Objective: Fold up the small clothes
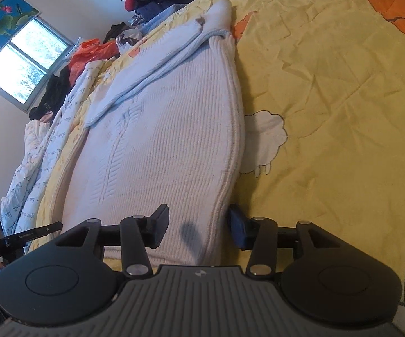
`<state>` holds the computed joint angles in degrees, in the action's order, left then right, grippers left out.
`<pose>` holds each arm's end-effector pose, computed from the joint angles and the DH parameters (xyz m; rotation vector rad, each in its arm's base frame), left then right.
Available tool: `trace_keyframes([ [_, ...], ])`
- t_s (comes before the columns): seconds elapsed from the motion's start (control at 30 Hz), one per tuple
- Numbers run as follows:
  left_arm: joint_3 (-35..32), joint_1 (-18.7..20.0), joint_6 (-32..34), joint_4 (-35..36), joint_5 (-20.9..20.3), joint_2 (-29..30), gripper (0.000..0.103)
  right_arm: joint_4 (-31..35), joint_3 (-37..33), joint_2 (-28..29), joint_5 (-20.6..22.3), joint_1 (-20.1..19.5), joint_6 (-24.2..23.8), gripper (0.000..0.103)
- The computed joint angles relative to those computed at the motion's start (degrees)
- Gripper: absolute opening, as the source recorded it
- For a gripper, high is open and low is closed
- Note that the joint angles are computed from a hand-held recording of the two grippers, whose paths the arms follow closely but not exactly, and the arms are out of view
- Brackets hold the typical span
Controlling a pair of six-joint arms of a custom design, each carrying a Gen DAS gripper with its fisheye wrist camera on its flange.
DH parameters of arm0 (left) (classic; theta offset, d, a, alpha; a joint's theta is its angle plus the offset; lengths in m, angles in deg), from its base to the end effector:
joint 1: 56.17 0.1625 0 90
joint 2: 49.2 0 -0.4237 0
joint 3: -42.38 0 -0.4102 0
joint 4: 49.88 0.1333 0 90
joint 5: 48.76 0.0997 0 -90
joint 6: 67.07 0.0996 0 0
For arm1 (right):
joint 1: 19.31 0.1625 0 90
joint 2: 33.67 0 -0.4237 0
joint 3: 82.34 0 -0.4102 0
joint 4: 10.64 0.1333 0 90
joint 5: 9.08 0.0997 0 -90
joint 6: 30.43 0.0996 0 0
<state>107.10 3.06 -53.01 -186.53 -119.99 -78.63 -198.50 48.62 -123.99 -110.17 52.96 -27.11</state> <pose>-0.2775 -0.7893 0.0609 1.0348 2.6305 -0.3460 -0.0268 -0.4587 0.3499 -0.5913 -2.4522 1.3324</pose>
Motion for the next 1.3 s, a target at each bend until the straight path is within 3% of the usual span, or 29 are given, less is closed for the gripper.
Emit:
trace_keyframes([
  [0.07,0.52,-0.45,1.55,-0.82,1.16,0.05,0.039,0.21,-0.66,0.81,-0.72,0.62,-1.42,0.052],
  [0.1,0.86,-0.59,2.31,-1.46,1.75,0.03,0.039,0.30,-0.90,1.08,-1.37,0.90,-1.91,0.043],
  [0.13,1.04,-0.62,2.58,-1.81,2.11,0.00,0.038,0.62,-1.16,1.23,-2.29,1.15,-2.38,0.024],
  [0.17,0.95,-0.59,2.47,-1.84,2.28,0.00,0.036,1.13,-1.23,1.14,-2.84,1.13,-2.48,0.016],
  [0.2,0.74,-0.53,2.12,-1.90,2.64,0.07,0.027,1.43,-1.02,0.76,-2.36,0.66,-2.29,0.014],
  [0.23,0.54,-0.51,1.85,-2.01,3.20,0.16,0.014,1.50,-0.69,0.33,-1.35,0.16,-2.08,0.014],
  [0.27,0.05,-0.37,1.53,-1.92,3.23,0.26,0.012,1.41,-0.46,0.08,-0.85,-0.16,-1.93,0.014],
  [0.4,-0.35,-0.26,1.90,-2.56,3.10,0.03,0.011,1.16,-0.53,0.34,-1.68,0.33,-1.97,0.014],
  [0.6,-1.12,0.00,0.92,-1.76,1.74,-0.13,0.011,-2.27,0.21,-1.06,1.69,0.53,-1.55,0.014],
  [0.8,-1.26,0.16,0.55,-0.42,2.64,0.44,0.011,3.08,-0.59,-0.93,-1.24,-0.01,-0.29,0.015],
  [0.87,-2.04,0.20,0.73,1.30,2.33,0.63,0.013,2.31,-0.20,-0.83,-0.30,-0.32,0.26,0.020],
  [0.93,-2.90,0.24,0.64,2.51,2.24,0.95,0.015,1.33,0.13,-0.99,0.53,-0.62,0.74,0.044],
  [1.03,-3.93,0.28,0.69,2.77,2.11,1.65,0.015,1.22,-0.35,-0.82,1.06,-0.81,0.68,0.045],
  [1.1,-4.14,0.08,0.70,2.57,2.48,1.98,0.015,2.62,-1.20,-0.43,1.35,-1.01,0.34,0.040],
  [1.13,-4.33,-0.02,0.63,2.78,2.54,2.08,0.012,3.64,-1.65,-0.36,1.63,-1.00,-0.07,0.019],
  [1.17,-4.71,-0.01,0.53,3.39,2.22,2.15,0.011,5.10,-2.35,-0.21,0.88,-0.71,0.18,0.014],
  [1.3,-8.49,0.36,-0.57,7.09,0.10,3.20,0.011,6.10,-3.07,-0.57,3.00,-1.02,0.21,0.014],
])
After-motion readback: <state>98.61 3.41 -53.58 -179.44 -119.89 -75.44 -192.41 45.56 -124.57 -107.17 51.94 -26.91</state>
